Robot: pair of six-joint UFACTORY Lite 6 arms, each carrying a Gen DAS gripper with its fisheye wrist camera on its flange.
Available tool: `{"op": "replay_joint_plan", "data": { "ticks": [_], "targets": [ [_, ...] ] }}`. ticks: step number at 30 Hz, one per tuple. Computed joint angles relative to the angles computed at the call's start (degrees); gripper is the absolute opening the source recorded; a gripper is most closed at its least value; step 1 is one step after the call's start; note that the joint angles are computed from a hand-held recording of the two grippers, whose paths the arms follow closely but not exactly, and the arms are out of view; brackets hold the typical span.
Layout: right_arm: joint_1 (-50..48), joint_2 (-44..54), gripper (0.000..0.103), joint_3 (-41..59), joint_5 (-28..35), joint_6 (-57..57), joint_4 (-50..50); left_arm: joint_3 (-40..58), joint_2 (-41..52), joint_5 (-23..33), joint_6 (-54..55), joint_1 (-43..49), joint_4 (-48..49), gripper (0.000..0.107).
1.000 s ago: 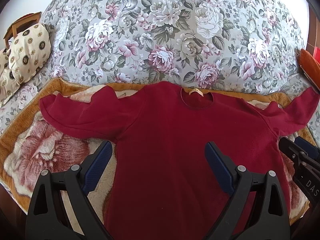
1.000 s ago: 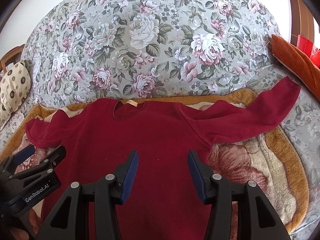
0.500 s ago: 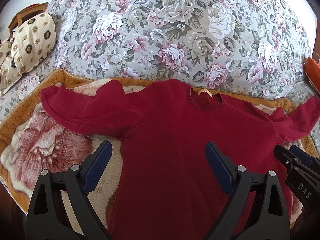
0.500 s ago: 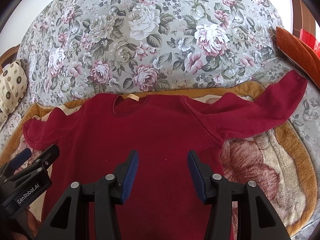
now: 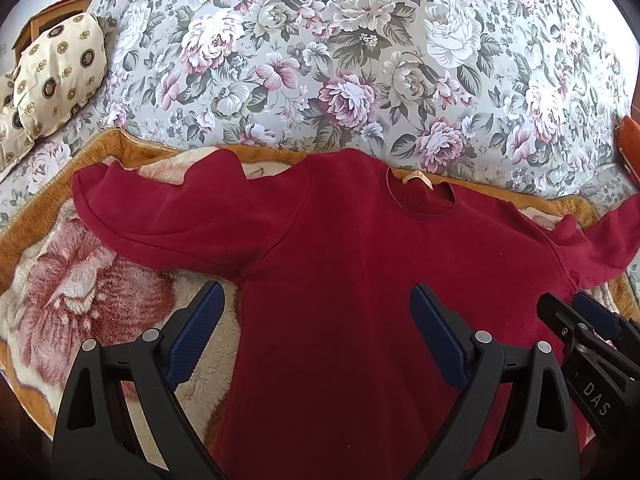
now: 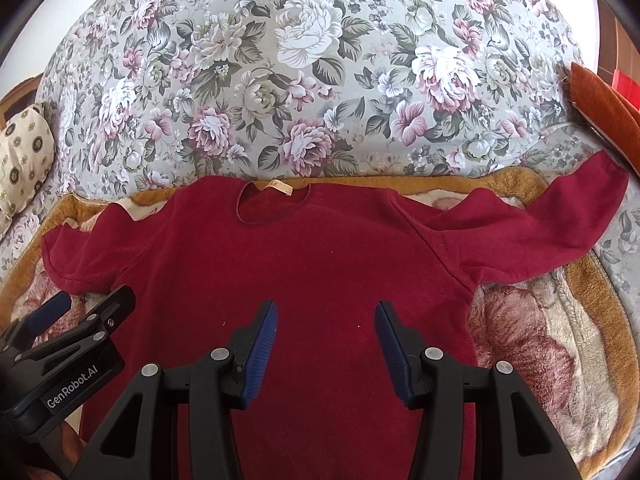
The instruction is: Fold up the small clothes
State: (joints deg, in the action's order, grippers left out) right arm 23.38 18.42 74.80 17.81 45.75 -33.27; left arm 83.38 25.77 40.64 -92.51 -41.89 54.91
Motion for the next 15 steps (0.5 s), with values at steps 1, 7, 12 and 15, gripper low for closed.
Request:
{"op": "replay_joint_plan", "data": {
  "ticks": [1, 7, 12, 15],
  "targets": [
    [0.0, 0.5, 0.049, 0.3, 0.1, 0.0, 0.0, 0.1, 0.2, -0.1, 0.1, 0.1, 0.0, 0.094],
    [-0.4, 2.7, 0.049, 2.0, 0.0, -2.2, 2.2, 0.3, 1.1, -1.1, 0.2, 0.8, -0.6, 0.094],
    [-0.3, 4.7, 0.049, 3.3, -0.1, -1.9, 1.7, -0.1, 1.3, -1.9, -0.2, 1.3, -0.2, 0.094],
    [-0.3, 6.2, 0.049, 4.6, 0.0, -1.9, 1.7, -0.7, 1.3, -3.0, -0.7, 2.0, 0.0, 0.094]
  ]
}}
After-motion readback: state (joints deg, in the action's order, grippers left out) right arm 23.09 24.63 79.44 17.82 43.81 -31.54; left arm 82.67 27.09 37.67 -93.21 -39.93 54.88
